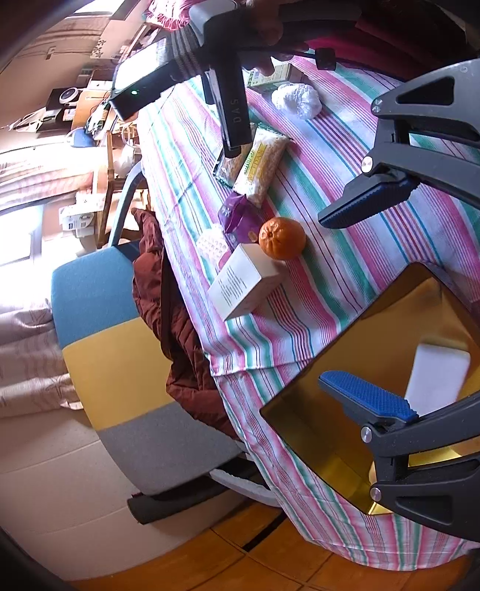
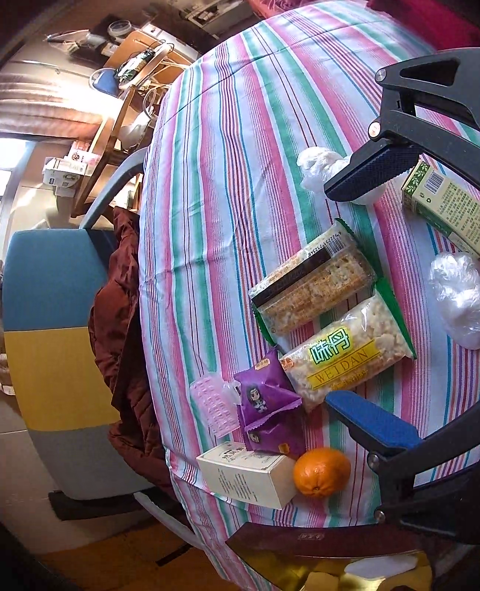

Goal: Organize objects
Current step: 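Move both grippers back from the tray toward the remaining items, then grasp the white printed box with the left gripper and lift it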

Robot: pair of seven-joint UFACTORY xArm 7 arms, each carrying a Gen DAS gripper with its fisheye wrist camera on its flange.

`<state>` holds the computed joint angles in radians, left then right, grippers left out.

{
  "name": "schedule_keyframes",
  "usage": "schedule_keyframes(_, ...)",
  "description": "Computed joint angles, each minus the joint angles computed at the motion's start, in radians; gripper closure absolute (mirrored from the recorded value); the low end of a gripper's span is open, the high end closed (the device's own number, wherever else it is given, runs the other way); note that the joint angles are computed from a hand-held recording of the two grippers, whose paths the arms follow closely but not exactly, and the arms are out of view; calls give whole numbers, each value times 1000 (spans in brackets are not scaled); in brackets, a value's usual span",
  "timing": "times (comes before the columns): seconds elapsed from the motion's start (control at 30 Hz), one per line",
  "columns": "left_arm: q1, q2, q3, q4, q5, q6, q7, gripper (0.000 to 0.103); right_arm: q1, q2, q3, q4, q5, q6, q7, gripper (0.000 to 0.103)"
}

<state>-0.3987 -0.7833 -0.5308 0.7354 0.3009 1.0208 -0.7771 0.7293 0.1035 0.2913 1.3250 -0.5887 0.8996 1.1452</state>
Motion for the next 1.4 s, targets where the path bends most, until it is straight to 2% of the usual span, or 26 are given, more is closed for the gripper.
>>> schedule_keyframes(0.07,-8,18,20,-11,-18,-29,5,22,-4,-6,-2,-7,9,-6,5,0)
schedule_keyframes(0.17,-29,48,85,-38,-92,-81,5,22,-12,-25,-4,-25,3,-12,43,0)
schedule_keyframes(0.33,-6,87,148,-58,-152,-153,-18,25,-47,-67,-2,-74,39,-58,95,0)
schedule_keyframes(0.5,31,169,200,-30,-195,-242,-31,26,-58,-63,13,-70,41,-61,88,0)
schedule_keyframes(0.7,90,346,209,76,-155,-308,-51,25,-61,-64,14,-75,55,-78,70,0)
schedule_keyframes(0.77,103,414,207,125,-121,-298,-62,23,-62,-64,15,-75,59,-84,63,0)
schedule_keyframes(0.9,96,532,232,197,-88,-296,-69,21,-62,-59,15,-74,73,-92,46,0)
schedule_keyframes(1.0,80,584,268,212,-106,-318,-60,23,-62,-55,12,-73,82,-98,38,0)
schedule_keyframes(1.03,75,589,280,206,-123,-329,-53,34,-62,-55,12,-73,85,-100,36,0)
schedule_keyframes(1.1,62,576,304,174,-171,-373,-28,41,-62,-55,11,-75,86,-102,37,0)
schedule_keyframes(1.2,60,520,309,121,-183,-406,-11,50,-61,-54,11,-73,91,-103,31,0)
schedule_keyframes(1.4,55,341,318,7,-245,-410,28,52,-51,-42,15,-61,99,-113,-4,1)
